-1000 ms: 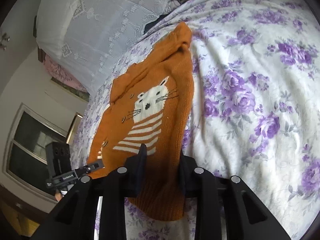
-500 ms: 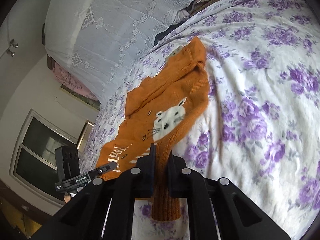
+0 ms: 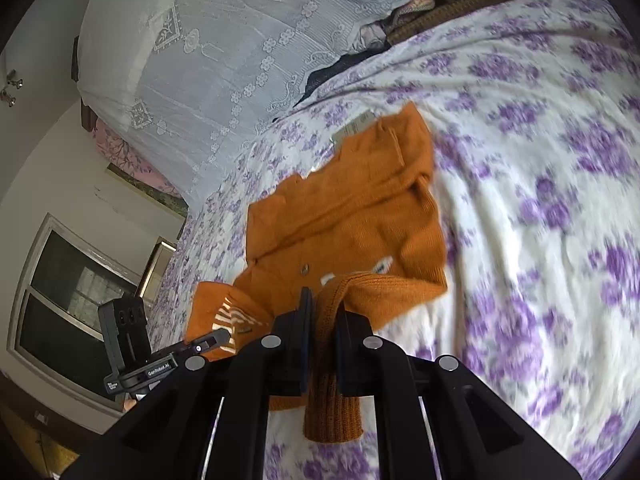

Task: Fold small clothes
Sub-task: 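Lift the hem with both tools and fold it toward the collar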

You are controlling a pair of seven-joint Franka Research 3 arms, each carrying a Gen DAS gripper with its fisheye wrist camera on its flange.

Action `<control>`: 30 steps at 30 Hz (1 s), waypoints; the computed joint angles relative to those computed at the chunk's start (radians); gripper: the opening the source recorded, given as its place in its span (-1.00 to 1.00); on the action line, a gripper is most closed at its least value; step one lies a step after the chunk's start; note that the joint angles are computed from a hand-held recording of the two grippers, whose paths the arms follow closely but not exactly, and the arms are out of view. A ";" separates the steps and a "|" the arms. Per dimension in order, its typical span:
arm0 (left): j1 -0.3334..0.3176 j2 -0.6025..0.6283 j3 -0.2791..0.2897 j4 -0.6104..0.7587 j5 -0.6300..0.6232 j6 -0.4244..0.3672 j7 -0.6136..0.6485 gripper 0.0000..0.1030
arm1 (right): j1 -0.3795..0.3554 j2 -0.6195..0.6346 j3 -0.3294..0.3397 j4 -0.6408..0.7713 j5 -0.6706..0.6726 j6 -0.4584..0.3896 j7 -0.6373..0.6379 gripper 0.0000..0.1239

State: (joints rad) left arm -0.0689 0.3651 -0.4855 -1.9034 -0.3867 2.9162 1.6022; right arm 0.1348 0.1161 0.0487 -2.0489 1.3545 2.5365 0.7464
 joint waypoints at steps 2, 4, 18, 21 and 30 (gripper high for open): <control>-0.001 0.010 0.005 0.018 0.006 -0.007 -0.004 -0.86 | -0.001 0.024 0.000 0.034 -0.006 -0.002 0.016 -0.84; 0.004 0.021 0.005 0.037 0.008 -0.014 -0.002 -0.86 | -0.003 0.042 0.004 0.060 -0.012 -0.003 0.028 -0.84; -0.011 0.118 0.032 0.195 0.061 -0.053 -0.060 -0.86 | -0.041 0.166 0.043 0.221 -0.056 -0.019 0.103 -0.84; -0.027 0.130 0.053 0.222 0.097 -0.054 -0.092 -0.86 | -0.049 0.194 0.052 0.265 -0.067 -0.019 0.121 -0.84; -0.056 0.180 0.103 0.329 0.199 -0.064 -0.190 -0.86 | -0.072 0.312 0.084 0.433 -0.132 -0.011 0.210 -0.84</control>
State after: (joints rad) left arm -0.1247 0.5447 -0.3821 -1.5744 -0.1873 2.8522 1.4123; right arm 0.0628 0.4280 0.1326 -1.6156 1.2221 2.5250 0.9561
